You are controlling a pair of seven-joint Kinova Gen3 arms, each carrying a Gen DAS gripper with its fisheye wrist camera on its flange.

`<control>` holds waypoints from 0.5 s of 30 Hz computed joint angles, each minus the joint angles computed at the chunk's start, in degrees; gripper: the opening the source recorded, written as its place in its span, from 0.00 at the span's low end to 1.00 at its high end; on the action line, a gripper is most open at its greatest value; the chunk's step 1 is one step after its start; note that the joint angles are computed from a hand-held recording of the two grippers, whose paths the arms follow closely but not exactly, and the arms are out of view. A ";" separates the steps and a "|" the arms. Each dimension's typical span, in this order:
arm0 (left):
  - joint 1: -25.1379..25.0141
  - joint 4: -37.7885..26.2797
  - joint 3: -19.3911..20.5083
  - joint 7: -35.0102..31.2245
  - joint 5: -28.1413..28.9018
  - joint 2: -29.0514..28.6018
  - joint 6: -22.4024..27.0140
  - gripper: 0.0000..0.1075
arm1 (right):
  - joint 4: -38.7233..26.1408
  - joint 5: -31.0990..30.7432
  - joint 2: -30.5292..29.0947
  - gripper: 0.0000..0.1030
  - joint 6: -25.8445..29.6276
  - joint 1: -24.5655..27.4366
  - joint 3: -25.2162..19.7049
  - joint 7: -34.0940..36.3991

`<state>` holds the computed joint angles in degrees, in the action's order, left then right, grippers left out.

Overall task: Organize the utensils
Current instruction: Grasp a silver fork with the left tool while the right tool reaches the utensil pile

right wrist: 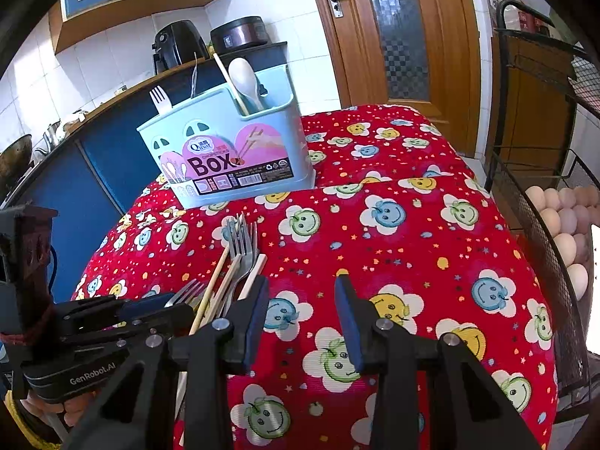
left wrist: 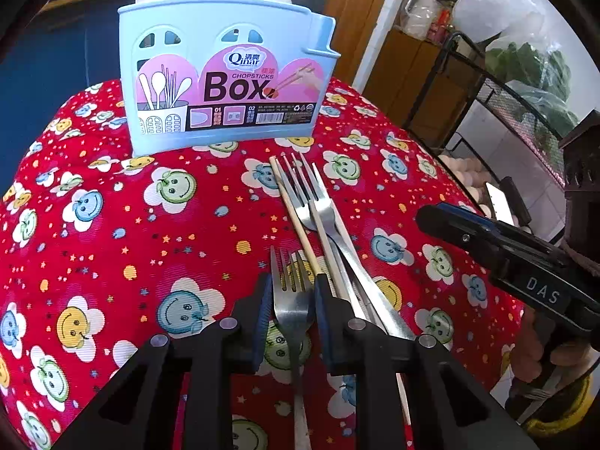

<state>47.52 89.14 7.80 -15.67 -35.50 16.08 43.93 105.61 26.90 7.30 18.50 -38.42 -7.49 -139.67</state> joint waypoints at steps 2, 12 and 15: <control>0.50 0.69 -0.41 1.31 -1.07 -0.46 -0.26 0.20 | -0.18 -0.41 0.09 0.38 0.16 0.15 -0.25 0.57; 1.61 1.21 -0.31 12.29 -8.82 -1.35 8.89 0.20 | -2.15 -7.05 1.75 0.38 0.68 1.36 -1.88 8.31; 0.70 2.78 0.04 14.74 -9.76 -2.10 9.64 0.20 | -3.42 -8.59 2.63 0.38 0.93 1.17 -1.67 10.46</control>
<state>48.22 91.92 7.84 -0.93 -45.26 13.99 53.57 102.19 18.31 9.93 19.42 -37.25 -9.17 -129.21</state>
